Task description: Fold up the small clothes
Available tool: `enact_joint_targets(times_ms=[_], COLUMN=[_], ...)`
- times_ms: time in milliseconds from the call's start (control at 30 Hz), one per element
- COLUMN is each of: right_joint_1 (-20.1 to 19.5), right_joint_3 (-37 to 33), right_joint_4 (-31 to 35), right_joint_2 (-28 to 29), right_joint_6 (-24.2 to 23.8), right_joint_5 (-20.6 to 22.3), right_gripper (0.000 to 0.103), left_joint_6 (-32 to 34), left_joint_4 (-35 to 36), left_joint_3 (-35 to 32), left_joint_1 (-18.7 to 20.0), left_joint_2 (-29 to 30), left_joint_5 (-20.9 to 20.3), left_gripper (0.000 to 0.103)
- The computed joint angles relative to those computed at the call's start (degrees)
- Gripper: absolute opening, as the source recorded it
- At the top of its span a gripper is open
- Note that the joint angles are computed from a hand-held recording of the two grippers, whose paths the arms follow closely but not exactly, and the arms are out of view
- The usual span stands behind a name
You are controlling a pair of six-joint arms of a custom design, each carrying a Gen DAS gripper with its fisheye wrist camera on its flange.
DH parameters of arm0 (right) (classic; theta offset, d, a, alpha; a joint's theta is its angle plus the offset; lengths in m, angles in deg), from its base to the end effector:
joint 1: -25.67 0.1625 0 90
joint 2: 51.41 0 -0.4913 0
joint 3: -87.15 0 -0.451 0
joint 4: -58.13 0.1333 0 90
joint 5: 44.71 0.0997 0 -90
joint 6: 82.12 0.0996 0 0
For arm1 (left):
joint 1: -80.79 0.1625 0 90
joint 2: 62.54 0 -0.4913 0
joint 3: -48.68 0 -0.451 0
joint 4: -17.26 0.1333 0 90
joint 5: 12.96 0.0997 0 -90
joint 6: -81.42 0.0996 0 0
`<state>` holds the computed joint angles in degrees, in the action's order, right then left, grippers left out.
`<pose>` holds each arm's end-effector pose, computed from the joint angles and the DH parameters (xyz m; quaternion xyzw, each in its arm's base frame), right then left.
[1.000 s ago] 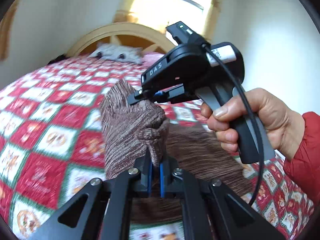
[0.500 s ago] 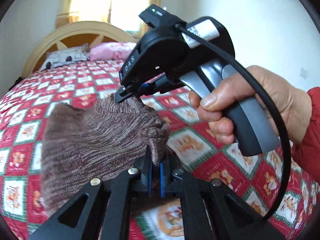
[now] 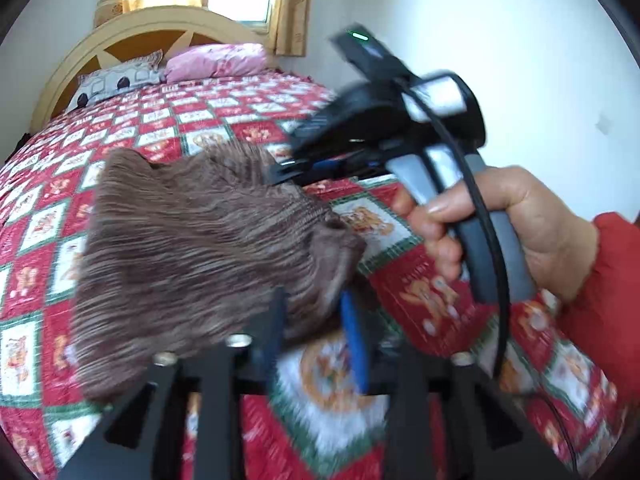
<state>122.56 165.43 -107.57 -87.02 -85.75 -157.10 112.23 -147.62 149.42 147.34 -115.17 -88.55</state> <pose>0.1984 -0.8471 0.1200 0.0313 -0.9416 0.2840 0.1781 -0.1462 -0.7343 0.1760 0.4143 0.8722 -0.2214 0.1365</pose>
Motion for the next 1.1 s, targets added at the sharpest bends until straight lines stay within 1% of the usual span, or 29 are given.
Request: enact_joint_targets(times_ms=[33,67,100,133,167,200,233,300,333,367,400,467,500,533,567,600,633,667,733,767,800,900,967,1000,1067,1100], right_joint_1=[0.56,1.43,2.28,2.68,3.11,3.44,3.88,5.07,5.32,5.56,5.66,5.53,5.39,4.97,4.29,3.77,3.27,3.13,3.75,4.28,4.99,6.00,6.38,6.55,6.32,5.91], right_joint_3=[2.18,4.78,7.02,8.69,10.95,12.20,13.20,14.13,14.17,14.25,14.19,14.54,15.20,15.86,16.74,17.10,18.27,18.53,18.23,17.88,17.75,17.58,15.06,13.28,9.26,6.41], right_joint_4=[-3.79,-8.64,-12.29,-14.03,-14.93,-15.05,-15.21,-15.73,-15.65,-15.63,-15.65,-15.13,-15.19,-14.76,-14.74,-15.74,-18.10,-18.58,-17.27,-16.78,-17.51,-21.23,-20.96,-20.79,-19.34,-17.59], right_joint_2=[-0.94,-1.89,-2.68,-3.43,-4.58,-5.16,-5.43,-4.78,-4.37,-3.79,-3.21,-2.47,-2.47,-2.48,-2.71,-2.65,-2.85,-2.98,-3.27,-3.33,-3.50,-4.16,-3.78,-3.13,-1.54,-0.30], right_joint_6=[-0.94,-3.39,-5.91,-7.52,-8.81,-9.20,-9.63,-10.48,-10.68,-11.12,-11.42,-10.52,-9.52,-8.07,-7.09,-6.98,-7.30,-7.46,-7.90,-8.23,-9.30,-12.26,-12.78,-13.37,-14.19,-13.62], right_joint_5=[-1.70,-4.01,-5.50,-5.15,-3.31,-2.16,-1.72,-2.91,-3.16,-3.59,-4.17,-5.04,-5.26,-5.54,-4.49,-3.33,-1.78,-1.22,-2.42,-3.42,-4.17,-2.81,-2.93,-3.50,-3.98,-4.13], right_gripper=[0.022,0.022,0.022,0.022,0.022,0.022,0.022,0.022,0.022,0.022,0.022,0.022,0.022,0.022,0.022,0.022,0.022,0.022,0.022,0.022,0.022,0.022,0.022,0.022,0.022,0.022], left_joint_6=[0.47,0.65,0.32,-0.39,-1.45,-2.54,-3.13,-3.92,-4.07,-4.82,-5.76,-10.11,-13.30,-15.87,-17.18,-16.10,-15.22,-14.63,-14.47,-14.77,-14.16,-11.16,-9.52,-9.39,-10.64,-12.13], left_joint_4=[-0.44,-1.46,-2.74,-3.65,-4.23,-4.65,-4.99,-5.20,-4.61,-4.02,-3.52,-0.59,2.01,3.51,2.61,0.13,0.05,0.17,0.91,1.26,1.43,-1.73,-2.01,-1.43,1.54,2.75], left_joint_3=[0.85,1.79,2.11,2.14,1.56,0.53,-0.91,-4.74,-6.05,-7.53,-8.66,-9.36,-9.77,-9.66,-8.62,-7.28,-6.69,-6.50,-6.52,-6.68,-8.55,-11.14,-15.80,-17.86,-23.11,-25.57], left_joint_1=[0.29,0.62,1.08,1.43,1.67,1.66,1.62,1.33,1.55,1.69,1.77,2.20,2.89,3.55,4.38,4.36,3.75,3.34,2.83,2.48,2.74,1.79,1.01,1.11,1.36,1.40], left_joint_2=[-1.28,-2.58,-3.49,-4.09,-4.29,-3.95,-3.07,-0.06,0.96,2.42,3.71,4.76,4.99,4.91,4.20,3.67,3.37,3.25,2.68,2.18,2.70,3.70,6.59,7.73,10.88,12.67], left_joint_5=[-0.84,-1.80,-2.78,-3.47,-3.81,-3.00,-1.32,4.61,5.81,8.44,11.90,17.42,18.81,18.85,16.49,15.95,17.31,18.07,18.39,17.72,16.54,15.26,15.62,14.99,13.54,14.76], left_gripper=[0.057,0.070,0.074,0.075,0.075,0.075,0.075,0.075,0.075,0.075,0.075,0.075,0.078,0.080,0.082,0.082,0.082,0.082,0.081,0.080,0.080,0.080,0.080,0.080,0.081,0.081])
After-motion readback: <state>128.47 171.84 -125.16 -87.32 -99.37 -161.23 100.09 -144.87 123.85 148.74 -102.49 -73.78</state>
